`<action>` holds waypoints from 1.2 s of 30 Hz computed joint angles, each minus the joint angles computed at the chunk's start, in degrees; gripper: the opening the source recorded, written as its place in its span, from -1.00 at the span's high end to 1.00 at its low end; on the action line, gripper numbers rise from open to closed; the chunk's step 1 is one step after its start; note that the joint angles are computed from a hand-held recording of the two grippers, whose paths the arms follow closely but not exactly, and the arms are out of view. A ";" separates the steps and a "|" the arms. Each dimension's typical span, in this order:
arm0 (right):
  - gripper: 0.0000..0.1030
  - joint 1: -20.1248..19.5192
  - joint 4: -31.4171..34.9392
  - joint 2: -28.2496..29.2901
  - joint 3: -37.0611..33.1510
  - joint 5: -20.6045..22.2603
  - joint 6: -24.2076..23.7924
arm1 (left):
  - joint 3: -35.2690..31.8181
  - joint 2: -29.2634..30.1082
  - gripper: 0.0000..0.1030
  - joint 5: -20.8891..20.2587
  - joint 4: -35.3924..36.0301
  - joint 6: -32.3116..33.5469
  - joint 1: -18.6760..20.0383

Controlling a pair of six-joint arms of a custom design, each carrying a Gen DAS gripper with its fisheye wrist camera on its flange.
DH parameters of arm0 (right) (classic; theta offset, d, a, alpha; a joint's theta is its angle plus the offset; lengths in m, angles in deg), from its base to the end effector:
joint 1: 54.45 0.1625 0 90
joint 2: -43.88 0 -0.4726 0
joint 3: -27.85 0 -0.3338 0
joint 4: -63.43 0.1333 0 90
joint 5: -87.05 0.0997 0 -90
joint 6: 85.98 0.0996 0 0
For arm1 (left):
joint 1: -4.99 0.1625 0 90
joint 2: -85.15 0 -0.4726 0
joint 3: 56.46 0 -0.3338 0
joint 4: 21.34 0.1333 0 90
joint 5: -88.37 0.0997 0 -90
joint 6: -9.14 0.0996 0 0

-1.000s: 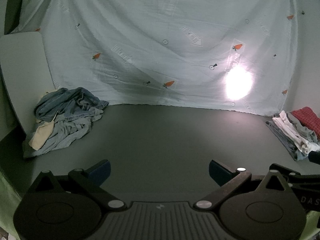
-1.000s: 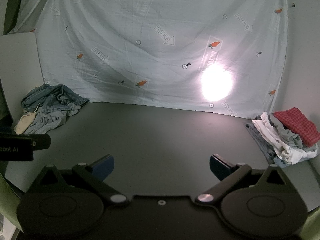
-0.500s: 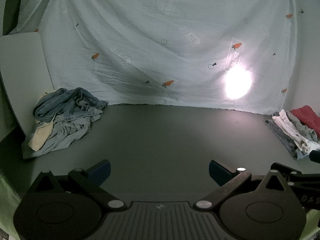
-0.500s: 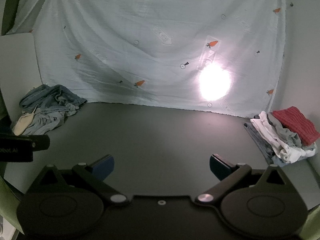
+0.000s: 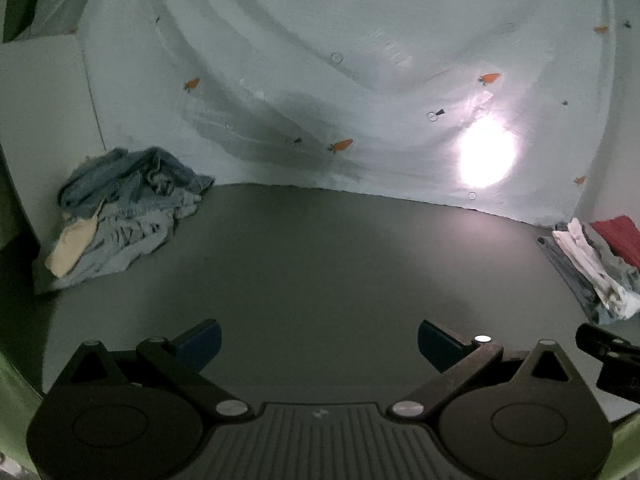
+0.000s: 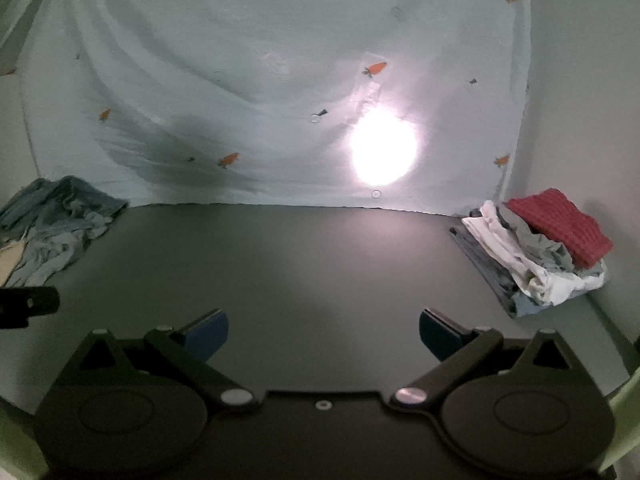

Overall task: Fold clothes
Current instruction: 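Reach both grippers into the crumpled blue jeans pile and grasp the jeans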

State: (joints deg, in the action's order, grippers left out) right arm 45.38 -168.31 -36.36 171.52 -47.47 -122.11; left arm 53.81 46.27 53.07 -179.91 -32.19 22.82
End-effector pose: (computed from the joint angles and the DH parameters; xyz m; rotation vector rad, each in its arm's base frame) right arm 0.1170 -0.3036 0.4130 0.1504 -1.8910 1.2594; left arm -0.4780 -0.3792 0.0804 0.6656 2.2986 -1.0027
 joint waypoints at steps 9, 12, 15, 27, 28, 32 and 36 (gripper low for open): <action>-1.00 -9.10 18.00 -1.02 -9.31 7.74 6.20 | -9.91 4.79 -1.00 -0.04 3.81 0.66 5.70; -1.00 -10.59 25.86 -0.35 -14.18 9.76 9.55 | -15.34 5.60 -1.00 1.37 11.90 -4.89 7.75; -1.00 -12.08 29.33 0.98 -17.81 12.97 10.19 | -18.76 5.84 -1.00 1.35 16.40 -10.72 10.04; -1.00 -13.99 47.63 8.75 -31.90 18.15 27.93 | -22.55 3.09 -1.00 1.43 20.53 -17.18 18.78; -1.00 -14.00 52.53 9.35 -33.92 18.79 33.77 | -22.97 2.95 -1.00 1.70 19.73 -16.10 19.74; -0.95 -20.57 63.31 11.76 -37.88 39.17 57.76 | -25.42 1.95 -1.00 0.61 12.98 -9.74 24.91; -0.88 -24.38 57.04 19.55 -39.38 58.38 81.75 | -28.03 1.09 -1.00 -1.47 4.73 -6.35 30.11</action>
State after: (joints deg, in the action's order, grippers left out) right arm 21.00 -111.27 -16.81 132.14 10.91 -40.36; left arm 25.78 47.36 51.60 -175.18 -38.54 52.93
